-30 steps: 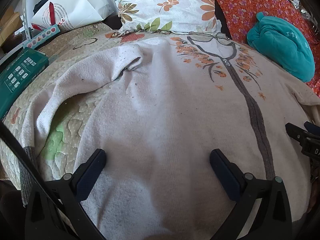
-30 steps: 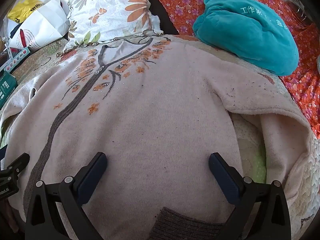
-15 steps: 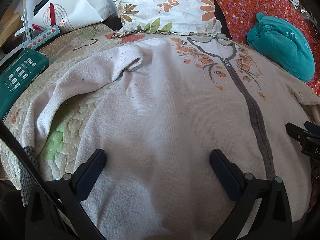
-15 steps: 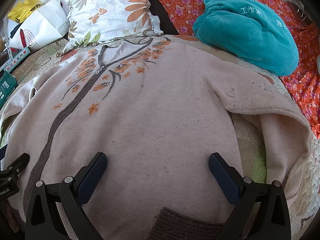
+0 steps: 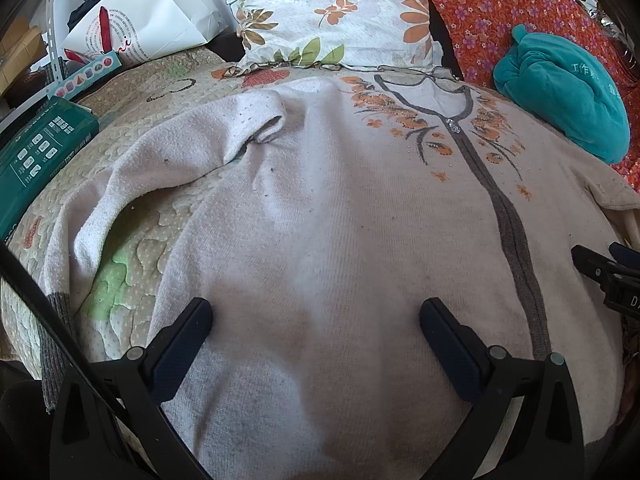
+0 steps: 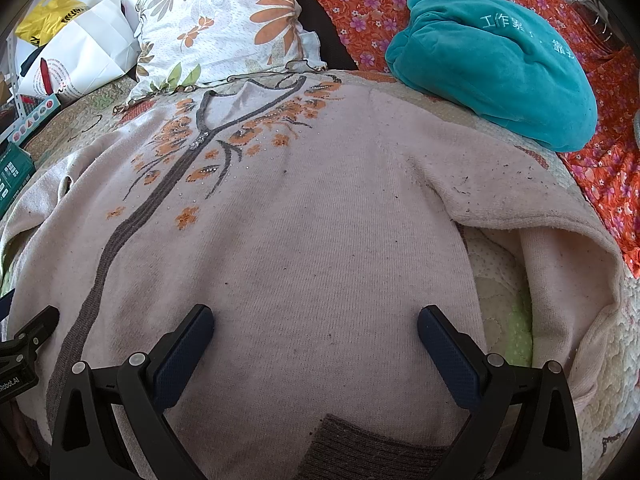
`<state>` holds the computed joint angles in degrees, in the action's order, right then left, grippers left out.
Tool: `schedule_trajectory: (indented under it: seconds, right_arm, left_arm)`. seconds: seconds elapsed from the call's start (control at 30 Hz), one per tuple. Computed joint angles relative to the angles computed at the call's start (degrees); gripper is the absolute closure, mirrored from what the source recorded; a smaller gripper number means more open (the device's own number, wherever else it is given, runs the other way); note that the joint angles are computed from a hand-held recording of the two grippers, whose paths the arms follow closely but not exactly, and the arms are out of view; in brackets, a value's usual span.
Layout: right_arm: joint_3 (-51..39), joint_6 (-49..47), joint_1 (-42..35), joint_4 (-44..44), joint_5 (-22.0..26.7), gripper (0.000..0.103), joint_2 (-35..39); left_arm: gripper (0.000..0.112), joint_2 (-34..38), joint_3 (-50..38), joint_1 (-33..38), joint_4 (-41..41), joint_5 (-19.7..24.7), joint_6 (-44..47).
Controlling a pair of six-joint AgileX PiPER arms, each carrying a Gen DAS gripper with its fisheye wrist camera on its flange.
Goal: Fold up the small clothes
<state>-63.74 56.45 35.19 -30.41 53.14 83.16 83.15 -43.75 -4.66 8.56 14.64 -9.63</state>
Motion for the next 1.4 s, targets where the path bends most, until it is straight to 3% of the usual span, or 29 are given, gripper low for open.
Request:
schedule_trajectory:
  seconds: [0.53,0.73,0.8,1.0,1.2,1.27,1.4]
  right_arm:
    - [-0.2,0.0,0.0,-0.1,0.0,0.000,0.2]
    - [-0.6,0.0,0.3,-0.1,1.3,0.000,0.3]
    - [-1.2,-0.4,0.2,-0.1,1.7,0.000,0.7]
    - [-1.2,-0.6,0.2,0.2,1.5,0.000,0.8]
    - [-0.6,-1.1,-0.3,0.4,0.7,0.000,0.5]
    - [-0.6,-1.3,-0.4,0.4,0.6,0.000,0.5]
    - [-0.4,-1.1,-0.3,0.3,0.3,0.000,0.4]
  left_arm:
    - [0.009,-0.1,0.1,-0.1,0.5,0.1,-0.5]
    - [0.009,2.0,-5.6,-0.2,-2.0,7.2,1.6]
    - [0.009,2.1,-4.9,0.2,-2.5,7.4,2.2]
    - [0.009,3.9,-10.1,-1.4,1.4,16.8,-2.7]
    - [0.009,3.8,-10.1,-1.4,0.8,15.8,-3.0]
    - [0.009,4.4,-11.5,-0.4,-2.9,17.4,0.2]
    - [0.009,4.3,-12.1,-0.2,-2.7,18.9,1.8]
